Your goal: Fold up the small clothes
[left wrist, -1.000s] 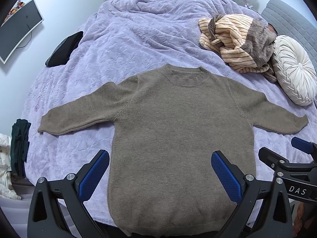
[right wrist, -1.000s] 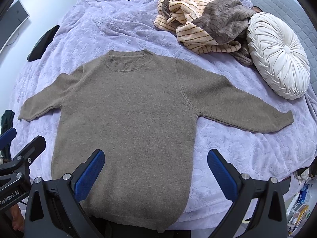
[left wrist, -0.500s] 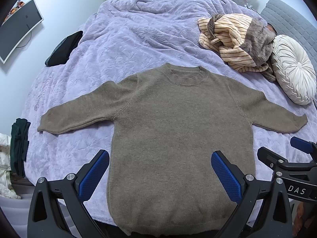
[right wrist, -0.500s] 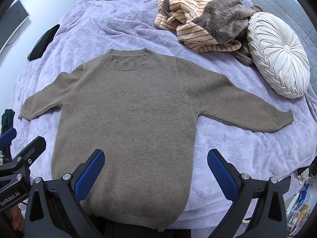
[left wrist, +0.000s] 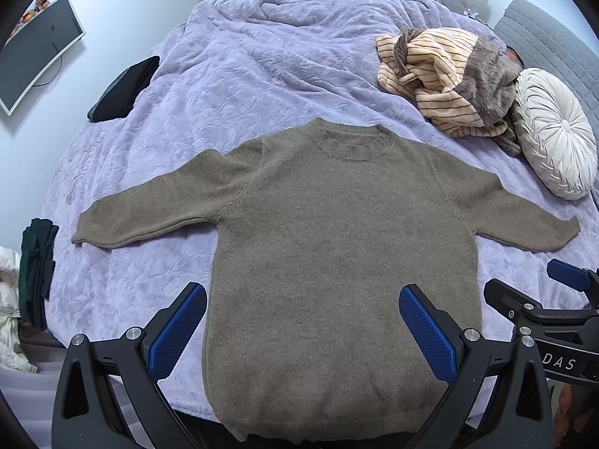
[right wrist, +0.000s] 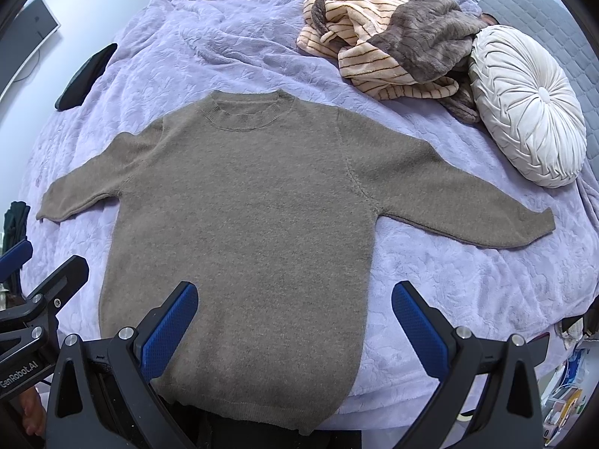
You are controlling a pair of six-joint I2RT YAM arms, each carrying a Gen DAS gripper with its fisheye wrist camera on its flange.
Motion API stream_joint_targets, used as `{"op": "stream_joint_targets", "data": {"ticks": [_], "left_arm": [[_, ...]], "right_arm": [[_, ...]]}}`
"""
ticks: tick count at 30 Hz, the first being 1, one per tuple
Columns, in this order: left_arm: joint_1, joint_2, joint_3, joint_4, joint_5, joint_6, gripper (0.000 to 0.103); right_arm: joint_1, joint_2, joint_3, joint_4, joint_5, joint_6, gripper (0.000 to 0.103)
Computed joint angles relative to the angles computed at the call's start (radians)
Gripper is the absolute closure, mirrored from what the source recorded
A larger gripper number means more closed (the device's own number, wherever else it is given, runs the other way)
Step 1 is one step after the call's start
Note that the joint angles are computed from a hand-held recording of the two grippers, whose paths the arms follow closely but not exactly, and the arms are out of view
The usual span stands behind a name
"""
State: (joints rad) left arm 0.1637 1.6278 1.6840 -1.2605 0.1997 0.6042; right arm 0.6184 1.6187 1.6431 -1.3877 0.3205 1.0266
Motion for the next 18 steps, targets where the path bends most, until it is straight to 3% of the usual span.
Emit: {"op": "stream_joint_targets", "data": {"ticks": [18], "left_arm": [[0.037,-0.030,-0.028,-0.027,0.024,0.020,0.000]], "right_arm": [[0.034,-0.038,-0.044,-0.001,-0.013,0.040,0.000]]}}
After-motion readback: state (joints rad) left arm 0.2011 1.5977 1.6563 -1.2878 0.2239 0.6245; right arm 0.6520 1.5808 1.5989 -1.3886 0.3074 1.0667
